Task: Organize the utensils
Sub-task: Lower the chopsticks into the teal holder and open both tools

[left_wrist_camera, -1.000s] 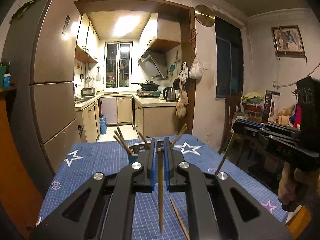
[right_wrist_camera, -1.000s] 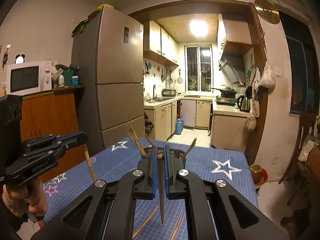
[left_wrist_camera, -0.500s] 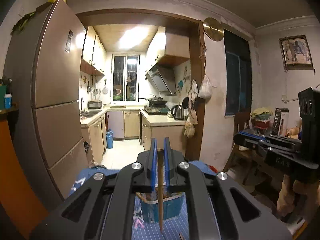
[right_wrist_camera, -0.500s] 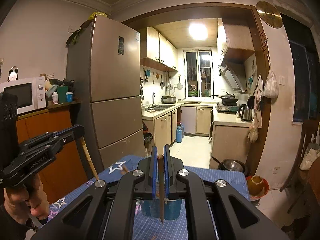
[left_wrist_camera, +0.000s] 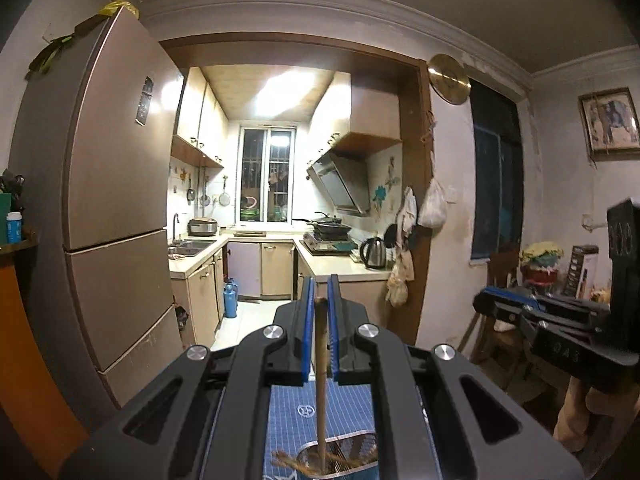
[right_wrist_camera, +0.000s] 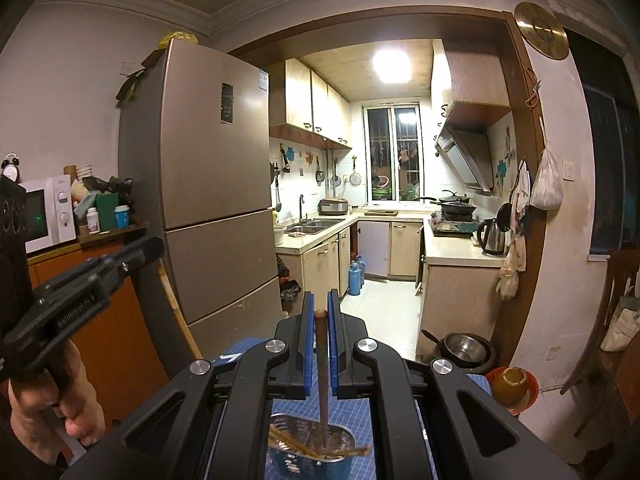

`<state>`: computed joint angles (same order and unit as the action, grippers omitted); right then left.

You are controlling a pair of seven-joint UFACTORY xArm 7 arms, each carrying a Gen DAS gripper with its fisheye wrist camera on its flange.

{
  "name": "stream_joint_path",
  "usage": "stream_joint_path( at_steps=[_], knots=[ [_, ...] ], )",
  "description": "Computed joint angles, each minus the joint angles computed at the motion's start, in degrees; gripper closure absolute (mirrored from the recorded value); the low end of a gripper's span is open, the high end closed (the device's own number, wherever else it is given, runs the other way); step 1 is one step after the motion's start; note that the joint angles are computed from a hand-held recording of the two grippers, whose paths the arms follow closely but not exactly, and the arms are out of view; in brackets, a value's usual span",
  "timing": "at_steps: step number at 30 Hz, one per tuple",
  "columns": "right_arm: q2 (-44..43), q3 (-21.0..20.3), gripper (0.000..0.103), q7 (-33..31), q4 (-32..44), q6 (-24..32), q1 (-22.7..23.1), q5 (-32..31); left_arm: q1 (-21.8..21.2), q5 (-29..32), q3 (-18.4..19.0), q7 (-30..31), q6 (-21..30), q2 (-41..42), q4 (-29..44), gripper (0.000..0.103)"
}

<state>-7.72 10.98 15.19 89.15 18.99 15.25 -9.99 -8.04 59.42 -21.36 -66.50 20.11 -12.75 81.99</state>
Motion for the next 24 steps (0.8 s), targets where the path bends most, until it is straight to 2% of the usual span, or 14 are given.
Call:
stream_joint_path(
  at_steps=[7,18,24],
  knots=[
    [5.69,-1.19,0.096,-1.04,3.63,0.08,0.51,0.83,-0.28,1.77,2.29,-2.60,-1.54,4.43,2.23,0.098],
    [11.11,-2.58,0.096,-2.64,4.22,-1.52,2.44,2.34,-6.65,2.84,8.82,-4.44,-2.43,10.93,2.88,0.098],
    [12.03,-3.01,0.096,-1.96,2.95,-2.42,3.10,2.06,-8.90,2.68,10.60,-4.70,-2.09,11.84,1.99,0.098]
  ],
)
